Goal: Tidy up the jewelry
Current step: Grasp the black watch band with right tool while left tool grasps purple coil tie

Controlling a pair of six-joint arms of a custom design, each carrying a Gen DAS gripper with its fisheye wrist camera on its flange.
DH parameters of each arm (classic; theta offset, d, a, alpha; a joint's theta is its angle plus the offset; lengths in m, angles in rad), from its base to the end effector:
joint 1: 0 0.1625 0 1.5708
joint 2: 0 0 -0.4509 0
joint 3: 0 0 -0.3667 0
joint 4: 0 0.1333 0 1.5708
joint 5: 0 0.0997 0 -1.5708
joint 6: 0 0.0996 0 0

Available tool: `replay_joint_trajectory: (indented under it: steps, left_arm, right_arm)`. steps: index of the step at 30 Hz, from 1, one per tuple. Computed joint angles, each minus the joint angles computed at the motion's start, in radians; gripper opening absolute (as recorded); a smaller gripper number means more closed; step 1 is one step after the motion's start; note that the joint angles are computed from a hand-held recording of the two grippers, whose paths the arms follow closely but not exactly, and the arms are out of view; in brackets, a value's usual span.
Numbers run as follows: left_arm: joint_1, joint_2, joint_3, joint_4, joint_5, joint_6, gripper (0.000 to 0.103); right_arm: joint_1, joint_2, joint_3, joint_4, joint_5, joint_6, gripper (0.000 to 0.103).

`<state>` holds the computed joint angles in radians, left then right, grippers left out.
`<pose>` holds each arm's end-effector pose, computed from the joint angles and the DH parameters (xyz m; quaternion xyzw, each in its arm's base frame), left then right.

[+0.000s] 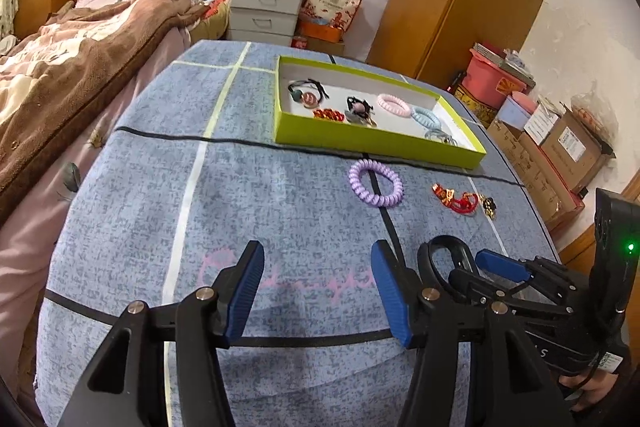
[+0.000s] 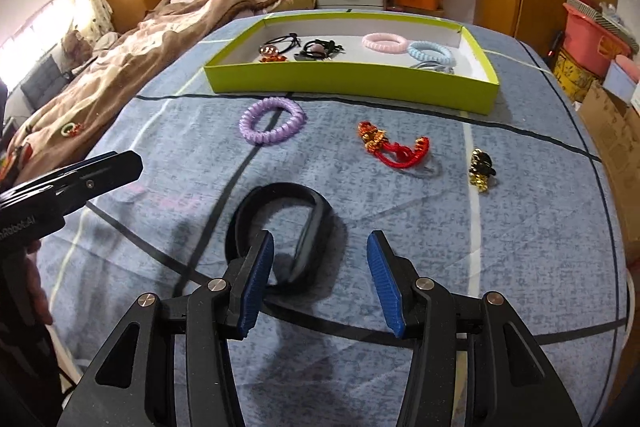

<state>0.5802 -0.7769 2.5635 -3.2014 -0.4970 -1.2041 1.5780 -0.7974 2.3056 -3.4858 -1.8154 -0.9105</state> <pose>-0.1584 -0.3679 0.0580 -0.0517 0.8561 -0.4233 0.2921 0.1125 -0.4669 0.0699 0.4085 -0.8824 0.1282 0.1950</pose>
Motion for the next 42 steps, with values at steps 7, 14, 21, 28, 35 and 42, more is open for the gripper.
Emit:
replay_joint_trajectory:
  steps: [7, 14, 21, 28, 35, 42]
  left_arm:
    - [0.037, 0.024, -0.036, -0.068, -0.051, 0.086, 0.058]
    - [0.064, 0.034, -0.067, -0.084, -0.063, 0.134, 0.058]
    - [0.106, 0.046, -0.117, -0.116, -0.072, 0.218, 0.058]
    - [0.161, 0.07, -0.189, -0.161, -0.075, 0.31, 0.058]
    - [0.208, 0.073, -0.281, 0.013, -0.058, 0.292, 0.058]
    - [0.207, 0.068, -0.349, 0.277, 0.017, 0.212, 0.048]
  right_arm:
    - [-0.014, -0.016, 0.006, 0.009, 0.017, -0.021, 0.016]
    - [-0.028, -0.032, 0.001, 0.022, 0.034, -0.031, 0.013]
    - [-0.055, -0.075, -0.014, 0.048, 0.057, -0.012, 0.013]
    - [-0.076, -0.111, -0.037, 0.086, 0.089, 0.006, 0.013]
    - [-0.091, -0.125, -0.054, 0.117, 0.108, 0.008, 0.013]
    - [-0.093, -0.134, -0.073, 0.146, 0.127, 0.011, 0.013]
